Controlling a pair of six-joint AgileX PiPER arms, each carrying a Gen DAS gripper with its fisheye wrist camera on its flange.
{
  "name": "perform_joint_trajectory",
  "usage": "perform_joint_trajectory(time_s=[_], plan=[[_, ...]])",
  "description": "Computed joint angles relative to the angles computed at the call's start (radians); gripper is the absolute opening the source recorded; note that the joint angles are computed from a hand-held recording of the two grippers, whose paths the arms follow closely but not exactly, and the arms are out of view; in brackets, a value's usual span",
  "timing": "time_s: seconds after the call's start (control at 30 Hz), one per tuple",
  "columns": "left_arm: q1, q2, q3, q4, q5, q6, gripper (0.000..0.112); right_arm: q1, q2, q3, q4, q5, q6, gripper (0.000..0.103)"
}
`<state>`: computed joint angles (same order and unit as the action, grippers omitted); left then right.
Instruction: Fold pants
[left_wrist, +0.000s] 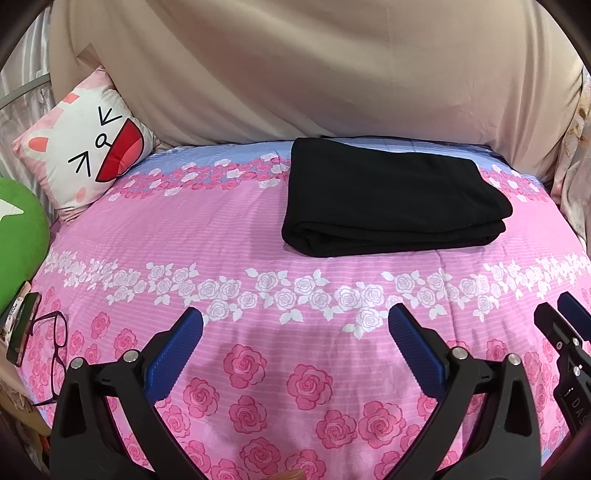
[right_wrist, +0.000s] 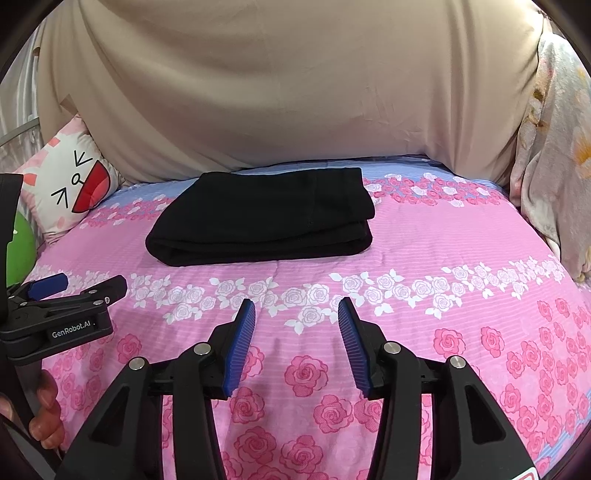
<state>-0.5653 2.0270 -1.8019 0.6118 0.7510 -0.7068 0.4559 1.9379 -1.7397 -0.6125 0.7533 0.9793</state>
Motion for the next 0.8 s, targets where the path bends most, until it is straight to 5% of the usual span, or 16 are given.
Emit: perform_joint_trajectory(time_s=[0.53, 0.8], plan=[[0.005, -0.024, 0.061, 0.02, -0.092, -0.079, 0.098, 0.001, -0.006, 0.017, 0.002, -0.004, 0.011, 0.046], [0.005, 0.004, 0.026, 0.021, -0.036, -0.062, 0.098, 0.002, -0.005, 0.024, 0.002, 0.001, 0.019, 0.046]])
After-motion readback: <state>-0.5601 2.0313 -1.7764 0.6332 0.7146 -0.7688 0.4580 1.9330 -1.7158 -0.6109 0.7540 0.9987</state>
